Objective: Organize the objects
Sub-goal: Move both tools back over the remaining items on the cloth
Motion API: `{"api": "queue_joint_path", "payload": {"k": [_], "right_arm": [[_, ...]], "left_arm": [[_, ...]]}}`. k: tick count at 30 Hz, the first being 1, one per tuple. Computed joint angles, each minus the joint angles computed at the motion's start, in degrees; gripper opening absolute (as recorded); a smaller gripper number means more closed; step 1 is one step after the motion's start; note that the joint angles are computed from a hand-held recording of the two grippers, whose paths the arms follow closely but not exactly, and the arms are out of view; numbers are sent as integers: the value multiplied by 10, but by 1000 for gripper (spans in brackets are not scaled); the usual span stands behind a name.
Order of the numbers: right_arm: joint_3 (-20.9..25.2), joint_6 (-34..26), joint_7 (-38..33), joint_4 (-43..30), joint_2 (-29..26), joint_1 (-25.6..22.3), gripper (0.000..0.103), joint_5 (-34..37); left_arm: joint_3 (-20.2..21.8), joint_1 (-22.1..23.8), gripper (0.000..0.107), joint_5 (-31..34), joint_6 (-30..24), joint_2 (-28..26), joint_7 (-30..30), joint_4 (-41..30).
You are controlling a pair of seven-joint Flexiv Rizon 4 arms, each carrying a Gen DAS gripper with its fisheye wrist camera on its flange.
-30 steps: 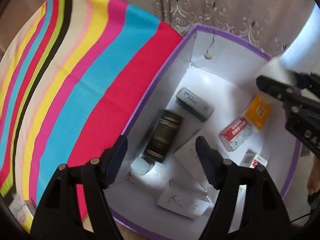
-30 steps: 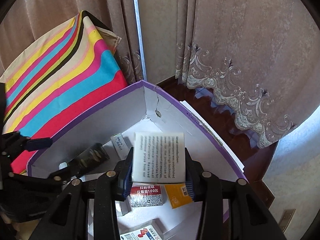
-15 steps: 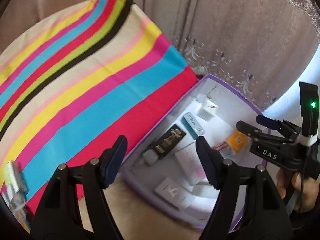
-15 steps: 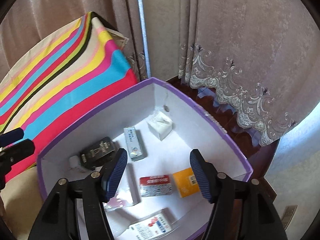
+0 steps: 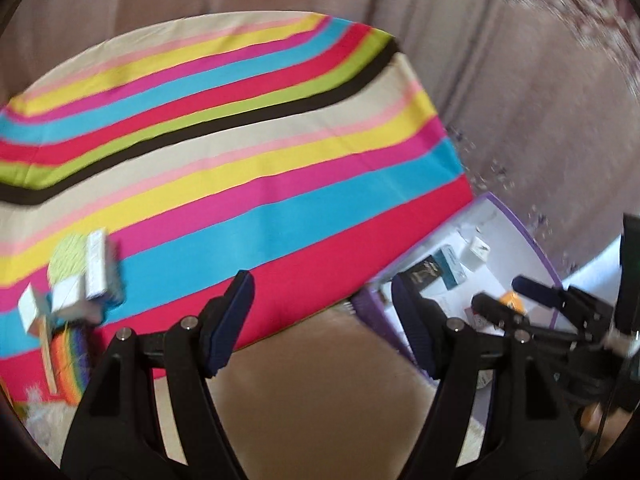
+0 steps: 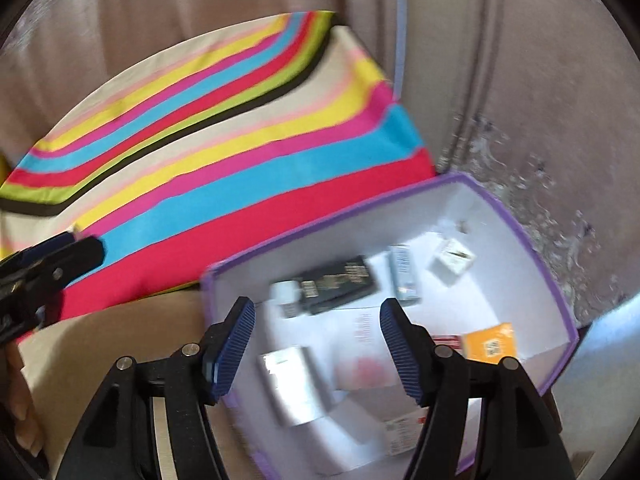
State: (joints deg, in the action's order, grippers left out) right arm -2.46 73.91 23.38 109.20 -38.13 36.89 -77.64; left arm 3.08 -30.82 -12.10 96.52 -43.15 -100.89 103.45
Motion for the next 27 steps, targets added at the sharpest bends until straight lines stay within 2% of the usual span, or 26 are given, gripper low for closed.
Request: {"api": "queue_joint_path", "payload": {"k": [7,12,14,21,25,27], "right_arm": [[26,-3,-123,-74,-48,38,67,93],[32,-22,-218,-124,-81,68,67,167],[31,-31,-250,-145,-91,81,67,191],[17,-59,-341,-212,-127,120,67,258],[23,-83,-409,-265,-156,131,67,303],[21,-92,-434,-286,-167,139,67,320]], "left_arm": [[-17,44,74,-13,62,33,-25,85],[-1,51,74,-27,97,53,-23,141],[-19,79,74,-26,118,61,-26,168],[-31,129,73,-32,178,81,-37,249],[-49,178,71,-16,196,86,-43,283],[-42,187,68,-15,192,88,-39,293]]}}
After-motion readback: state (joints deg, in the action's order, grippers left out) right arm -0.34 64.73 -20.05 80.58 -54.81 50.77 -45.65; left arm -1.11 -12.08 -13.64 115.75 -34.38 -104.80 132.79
